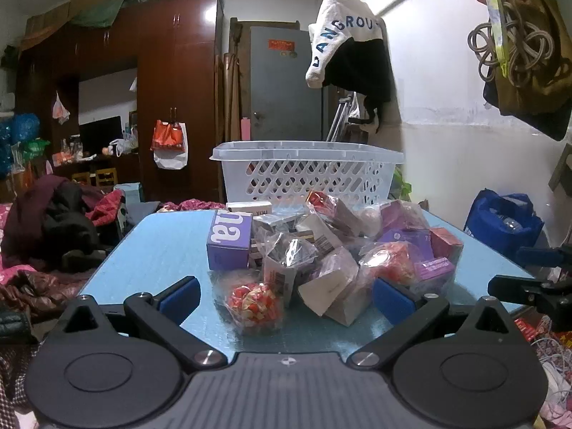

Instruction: Organize objects

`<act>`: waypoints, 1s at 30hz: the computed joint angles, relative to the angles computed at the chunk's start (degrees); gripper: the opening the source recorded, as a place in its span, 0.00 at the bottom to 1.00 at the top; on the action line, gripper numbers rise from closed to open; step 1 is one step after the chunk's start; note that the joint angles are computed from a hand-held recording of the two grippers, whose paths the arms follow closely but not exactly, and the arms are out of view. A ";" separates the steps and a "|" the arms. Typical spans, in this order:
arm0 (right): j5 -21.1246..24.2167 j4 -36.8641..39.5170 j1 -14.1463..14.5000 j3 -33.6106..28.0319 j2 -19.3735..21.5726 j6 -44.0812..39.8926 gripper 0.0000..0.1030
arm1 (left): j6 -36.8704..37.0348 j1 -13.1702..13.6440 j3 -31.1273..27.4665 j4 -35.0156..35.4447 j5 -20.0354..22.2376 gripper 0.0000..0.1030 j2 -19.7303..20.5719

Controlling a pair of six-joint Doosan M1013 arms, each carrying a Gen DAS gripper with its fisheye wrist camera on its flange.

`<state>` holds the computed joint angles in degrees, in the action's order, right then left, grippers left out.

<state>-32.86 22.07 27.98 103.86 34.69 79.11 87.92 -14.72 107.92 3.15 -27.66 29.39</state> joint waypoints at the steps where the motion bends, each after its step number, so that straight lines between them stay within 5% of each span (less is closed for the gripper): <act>1: 0.04 0.05 0.03 -0.02 0.01 -0.04 1.00 | 0.08 0.02 -0.01 -0.01 0.05 1.00 -0.04; 30: 0.26 -0.71 -0.33 0.17 0.18 1.13 1.00 | -0.67 0.31 -0.38 1.96 0.38 1.00 0.21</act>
<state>-32.61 21.36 27.66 104.03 34.87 80.24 87.26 -14.41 107.54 5.11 -27.28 29.60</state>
